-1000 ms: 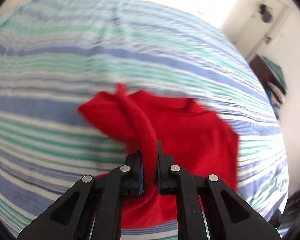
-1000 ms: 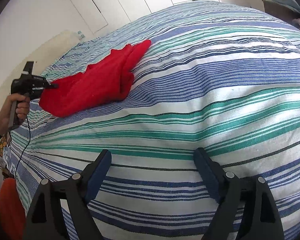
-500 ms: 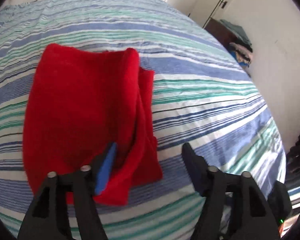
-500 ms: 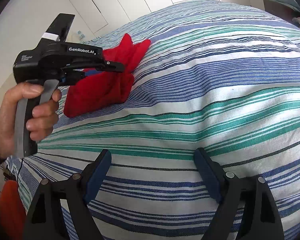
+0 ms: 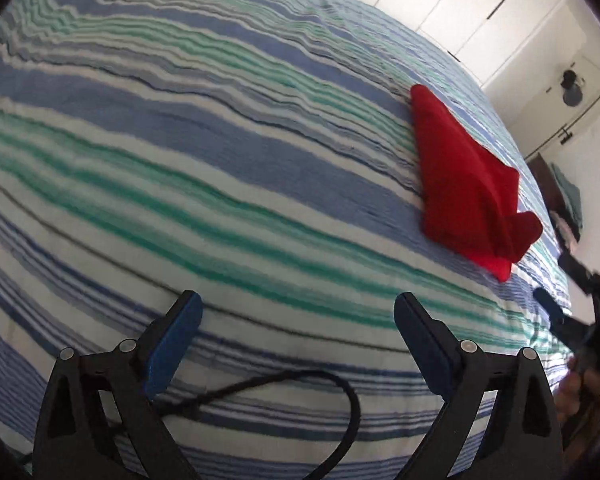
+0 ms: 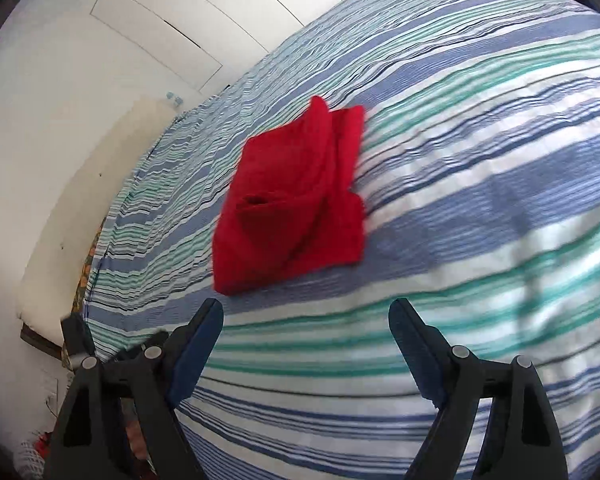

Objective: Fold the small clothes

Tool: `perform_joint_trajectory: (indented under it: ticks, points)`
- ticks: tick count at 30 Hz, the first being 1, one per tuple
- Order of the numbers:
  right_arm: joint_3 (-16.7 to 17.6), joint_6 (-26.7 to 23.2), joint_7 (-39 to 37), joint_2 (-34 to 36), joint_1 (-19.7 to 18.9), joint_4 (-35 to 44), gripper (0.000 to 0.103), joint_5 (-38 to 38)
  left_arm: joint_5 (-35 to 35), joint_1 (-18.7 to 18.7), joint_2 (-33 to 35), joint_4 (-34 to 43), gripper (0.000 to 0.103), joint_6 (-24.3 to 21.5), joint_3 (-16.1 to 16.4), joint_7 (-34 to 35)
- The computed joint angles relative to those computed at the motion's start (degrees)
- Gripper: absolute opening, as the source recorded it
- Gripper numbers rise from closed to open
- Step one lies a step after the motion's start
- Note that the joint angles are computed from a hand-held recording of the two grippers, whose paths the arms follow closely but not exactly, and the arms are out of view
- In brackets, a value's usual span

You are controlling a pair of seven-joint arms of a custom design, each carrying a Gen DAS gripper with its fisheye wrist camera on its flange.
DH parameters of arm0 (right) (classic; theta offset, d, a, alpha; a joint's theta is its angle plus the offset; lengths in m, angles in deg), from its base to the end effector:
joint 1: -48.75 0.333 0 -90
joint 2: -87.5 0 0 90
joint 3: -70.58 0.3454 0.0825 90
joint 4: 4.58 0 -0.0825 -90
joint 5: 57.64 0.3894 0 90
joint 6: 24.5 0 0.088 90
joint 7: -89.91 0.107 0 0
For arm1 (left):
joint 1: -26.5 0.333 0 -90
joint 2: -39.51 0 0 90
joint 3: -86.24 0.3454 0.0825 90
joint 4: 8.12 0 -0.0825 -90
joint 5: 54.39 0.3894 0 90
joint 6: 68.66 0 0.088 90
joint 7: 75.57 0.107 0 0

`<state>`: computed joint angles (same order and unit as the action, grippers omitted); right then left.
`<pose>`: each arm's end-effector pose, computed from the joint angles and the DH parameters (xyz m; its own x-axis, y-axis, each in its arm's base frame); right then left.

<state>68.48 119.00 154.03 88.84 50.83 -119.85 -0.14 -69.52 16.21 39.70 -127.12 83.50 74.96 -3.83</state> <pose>0.6011 -0.0060 0.5172 -0.0236 -0.7799 -0.6255 -0.8173 0.3754 -0.4372 0.5564 -0.2120 0.5175 0.0422 -0.9244 0.3791 -0.8825 -0.2124 -0.4197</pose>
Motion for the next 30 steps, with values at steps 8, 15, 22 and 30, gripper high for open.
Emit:
perform_joint_trajectory:
  ticks: [8,15,22,30]
  points:
    - [4.31,4.61,17.5,11.32,-0.49,13.05,0.007,-13.25,-0.57,-0.29,-3.24,-2.37,0.097,0.38,-0.07,4.43]
    - [4.98,-2.9,17.16,14.04,-6.44,11.81,0.015,-9.9,3.77,-1.02,-0.64,-1.25,0.097,0.43,-0.82,3.5]
    - [4.13,-0.44,10.24,13.71,-6.28,17.98,0.052,-14.27,6.59,-1.47,-0.03,-2.64,0.1,3.33,-0.86,3.78]
    - [4.35,-10.95,20.3,28.28,-6.34,38.64,0.005,-30.05,11.56,-1.87,-0.14,-3.8,0.102,4.95,-0.89,1.97]
